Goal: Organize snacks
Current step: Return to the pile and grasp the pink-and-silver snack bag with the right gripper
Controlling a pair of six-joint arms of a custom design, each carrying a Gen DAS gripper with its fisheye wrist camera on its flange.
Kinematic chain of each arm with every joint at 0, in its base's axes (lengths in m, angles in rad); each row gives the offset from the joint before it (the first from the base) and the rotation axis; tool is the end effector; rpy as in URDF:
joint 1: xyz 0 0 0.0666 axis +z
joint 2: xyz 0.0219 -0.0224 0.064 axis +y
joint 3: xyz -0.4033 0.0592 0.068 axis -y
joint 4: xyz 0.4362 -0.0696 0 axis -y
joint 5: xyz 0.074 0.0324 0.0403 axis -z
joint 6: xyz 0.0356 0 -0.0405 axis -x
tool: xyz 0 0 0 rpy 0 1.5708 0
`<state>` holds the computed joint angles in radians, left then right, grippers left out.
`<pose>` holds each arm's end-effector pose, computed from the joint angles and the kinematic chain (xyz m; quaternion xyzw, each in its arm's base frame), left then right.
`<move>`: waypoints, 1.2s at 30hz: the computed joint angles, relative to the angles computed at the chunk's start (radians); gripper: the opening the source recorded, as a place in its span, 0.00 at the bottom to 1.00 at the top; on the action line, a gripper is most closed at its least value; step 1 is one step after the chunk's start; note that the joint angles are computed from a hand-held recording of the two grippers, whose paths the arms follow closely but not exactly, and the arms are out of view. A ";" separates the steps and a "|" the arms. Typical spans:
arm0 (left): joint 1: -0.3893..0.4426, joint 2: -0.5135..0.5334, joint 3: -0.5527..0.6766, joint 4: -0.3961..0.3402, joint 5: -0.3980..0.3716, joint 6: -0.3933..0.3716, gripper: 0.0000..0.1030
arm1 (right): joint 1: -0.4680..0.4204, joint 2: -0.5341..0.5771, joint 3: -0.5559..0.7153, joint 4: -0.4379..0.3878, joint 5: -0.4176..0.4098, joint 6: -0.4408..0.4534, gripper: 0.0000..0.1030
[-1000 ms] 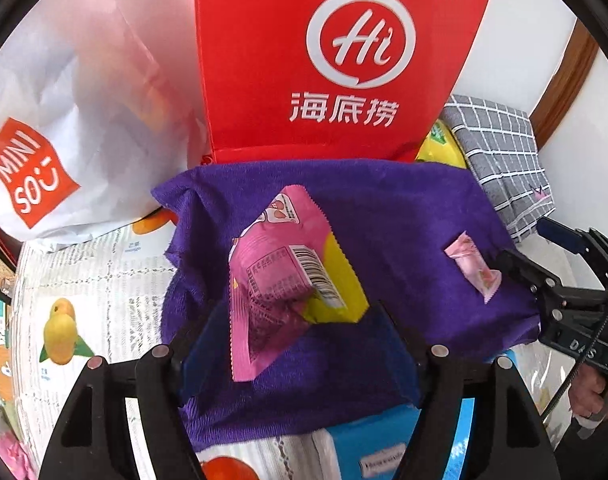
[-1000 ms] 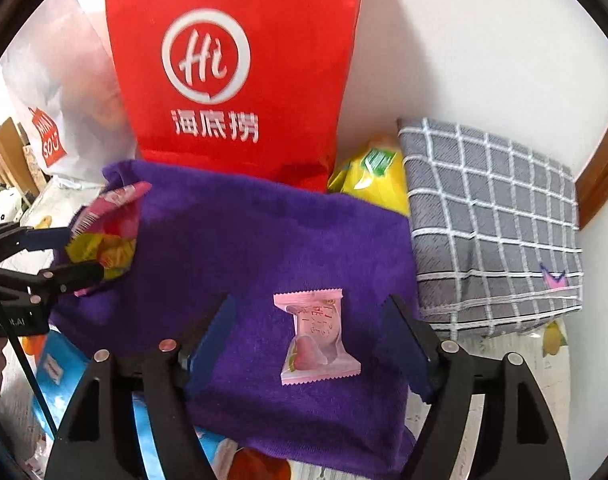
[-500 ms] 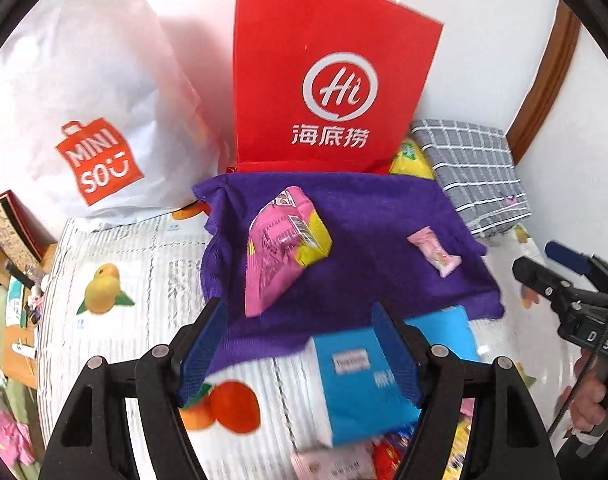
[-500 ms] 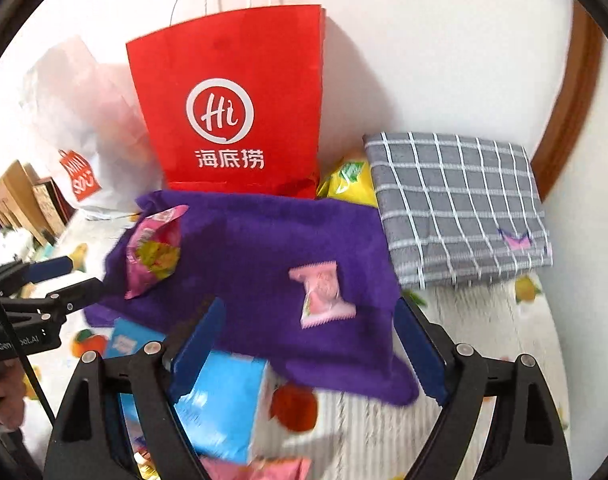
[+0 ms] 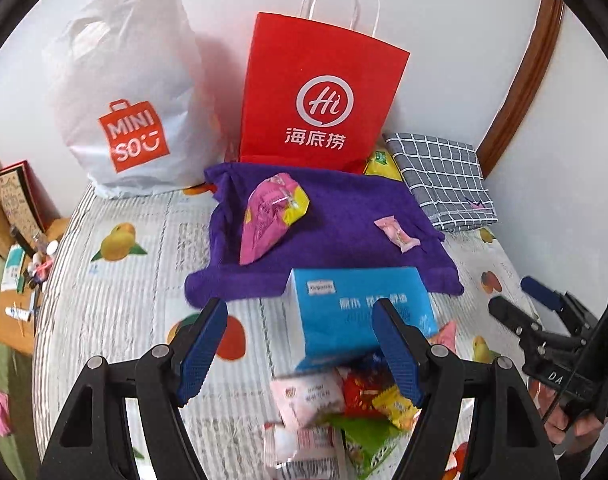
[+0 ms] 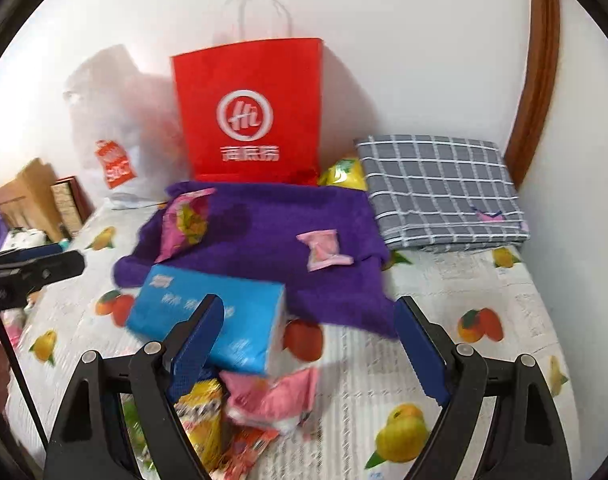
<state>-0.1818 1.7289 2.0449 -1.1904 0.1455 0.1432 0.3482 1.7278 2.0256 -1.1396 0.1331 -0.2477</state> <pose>0.6256 -0.1207 0.5698 0.0429 0.9369 -0.1225 0.3248 0.6050 0.2142 0.5647 -0.0231 0.9322 0.0450 0.3583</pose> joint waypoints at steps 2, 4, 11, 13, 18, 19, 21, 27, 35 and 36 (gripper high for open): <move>0.002 -0.015 -0.022 -0.003 0.003 -0.001 0.71 | 0.003 -0.004 -0.010 -0.033 -0.013 -0.020 0.84; 0.006 -0.022 -0.035 -0.015 0.005 0.002 0.71 | 0.005 -0.001 -0.017 -0.066 -0.011 -0.033 0.84; 0.025 -0.065 -0.120 0.001 0.001 0.015 0.71 | -0.009 -0.047 -0.147 -0.040 -0.075 -0.106 0.83; 0.030 -0.073 -0.138 0.002 -0.006 0.017 0.71 | -0.011 -0.055 -0.176 -0.027 -0.095 -0.118 0.83; 0.044 -0.100 -0.194 0.024 -0.003 0.029 0.71 | -0.013 -0.047 -0.201 -0.006 -0.171 -0.140 0.83; 0.046 -0.102 -0.198 0.024 0.000 0.029 0.71 | -0.013 -0.043 -0.201 -0.004 -0.181 -0.147 0.83; 0.051 -0.106 -0.207 0.023 0.002 0.027 0.71 | -0.010 -0.030 -0.192 -0.006 -0.197 -0.157 0.83; 0.060 -0.112 -0.219 0.015 -0.001 0.021 0.71 | 0.002 0.005 -0.168 -0.017 -0.200 -0.163 0.83; 0.053 -0.118 -0.238 0.009 -0.014 0.009 0.71 | -0.006 -0.023 -0.207 0.017 -0.212 -0.174 0.63; 0.052 -0.119 -0.240 0.009 -0.013 0.009 0.71 | -0.007 -0.031 -0.214 0.023 -0.208 -0.174 0.62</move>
<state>-0.1301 1.6097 1.8050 -1.1811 0.1323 0.1522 0.3412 1.6971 1.8116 -1.1162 -0.0745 -0.4215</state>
